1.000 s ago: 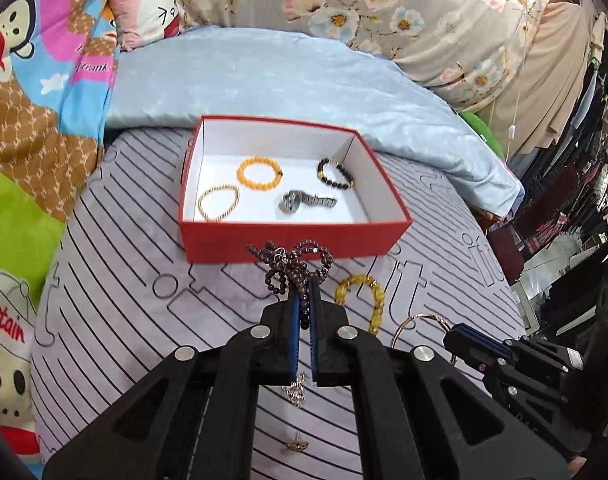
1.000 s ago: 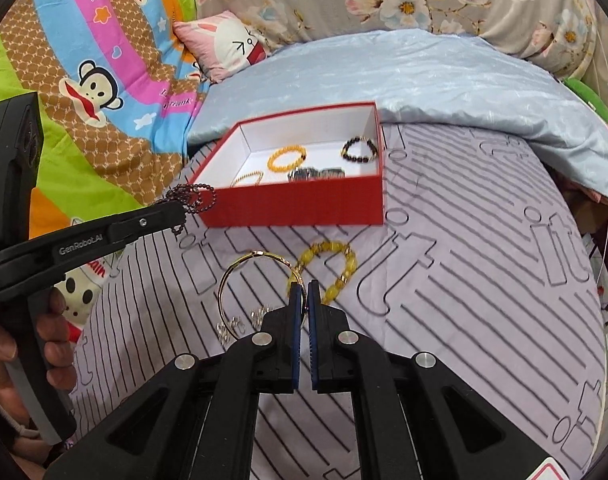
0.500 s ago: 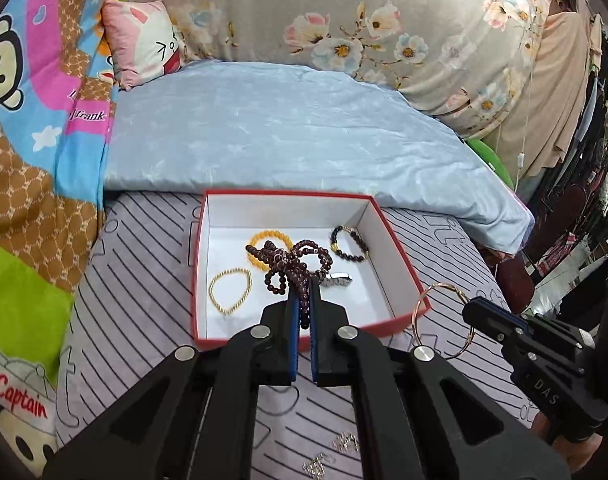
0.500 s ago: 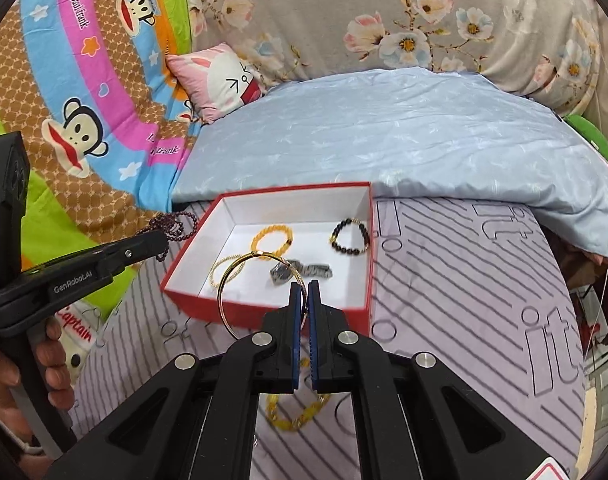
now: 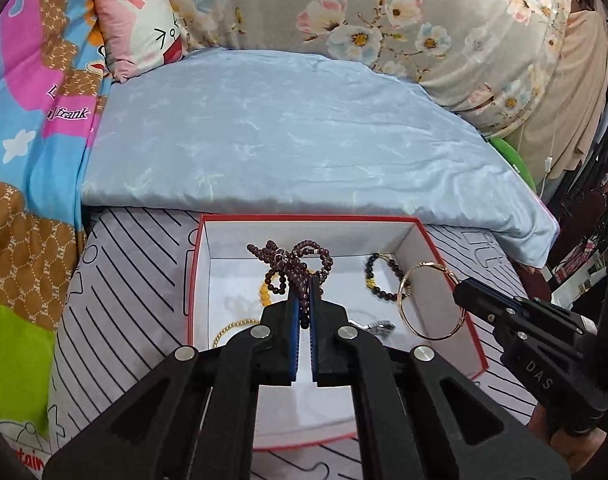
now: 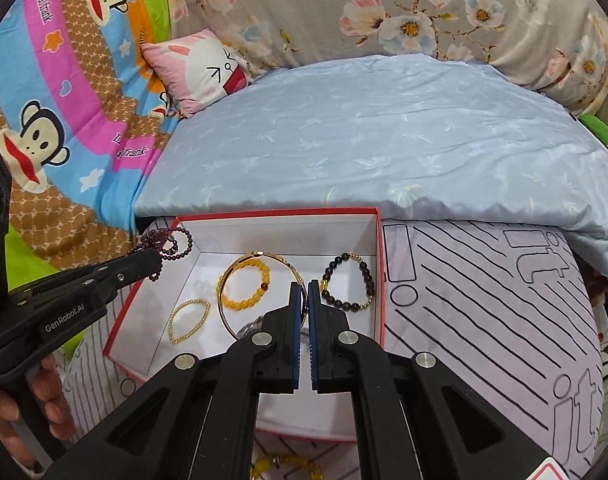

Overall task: Organize jewelry
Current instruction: 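Carry the garnet strand and the gold bangle over the red box, then lower the garnet strand and bangle into the box and open both tools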

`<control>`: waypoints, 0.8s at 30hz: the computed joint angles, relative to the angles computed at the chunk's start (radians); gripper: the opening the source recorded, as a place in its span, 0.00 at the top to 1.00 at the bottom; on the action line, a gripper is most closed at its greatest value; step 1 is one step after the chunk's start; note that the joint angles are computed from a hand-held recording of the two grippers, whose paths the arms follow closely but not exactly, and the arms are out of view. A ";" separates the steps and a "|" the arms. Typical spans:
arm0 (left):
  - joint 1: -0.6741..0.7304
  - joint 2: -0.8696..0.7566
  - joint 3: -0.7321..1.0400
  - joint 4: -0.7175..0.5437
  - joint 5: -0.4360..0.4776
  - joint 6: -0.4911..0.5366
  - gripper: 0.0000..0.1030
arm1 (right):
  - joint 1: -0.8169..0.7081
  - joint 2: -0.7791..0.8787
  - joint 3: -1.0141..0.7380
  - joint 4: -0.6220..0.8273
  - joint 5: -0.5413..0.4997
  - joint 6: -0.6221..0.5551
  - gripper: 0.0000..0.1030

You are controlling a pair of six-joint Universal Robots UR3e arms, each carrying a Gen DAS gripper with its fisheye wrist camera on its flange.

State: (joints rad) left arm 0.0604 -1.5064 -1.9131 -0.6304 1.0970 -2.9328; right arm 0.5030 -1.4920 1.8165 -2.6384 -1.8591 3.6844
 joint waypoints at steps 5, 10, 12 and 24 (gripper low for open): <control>-0.013 -0.082 0.032 0.035 0.010 -0.006 0.97 | -0.033 0.071 -0.037 -0.020 0.027 -0.022 0.97; -0.019 -0.144 0.058 0.058 0.022 -0.015 0.97 | -0.044 0.132 -0.080 -0.023 0.040 -0.037 0.97; -0.022 -0.165 0.070 0.064 0.027 -0.020 0.97 | -0.052 0.152 -0.091 -0.026 0.049 -0.043 0.97; -0.053 -0.266 0.128 0.086 0.071 -0.027 0.94 | -0.078 0.211 -0.110 -0.034 0.079 -0.055 0.95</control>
State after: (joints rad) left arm 0.0070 -1.7727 -1.7855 -0.5440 1.1684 -2.9594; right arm 0.4255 -1.2813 1.7061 -2.6728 -1.7804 3.6292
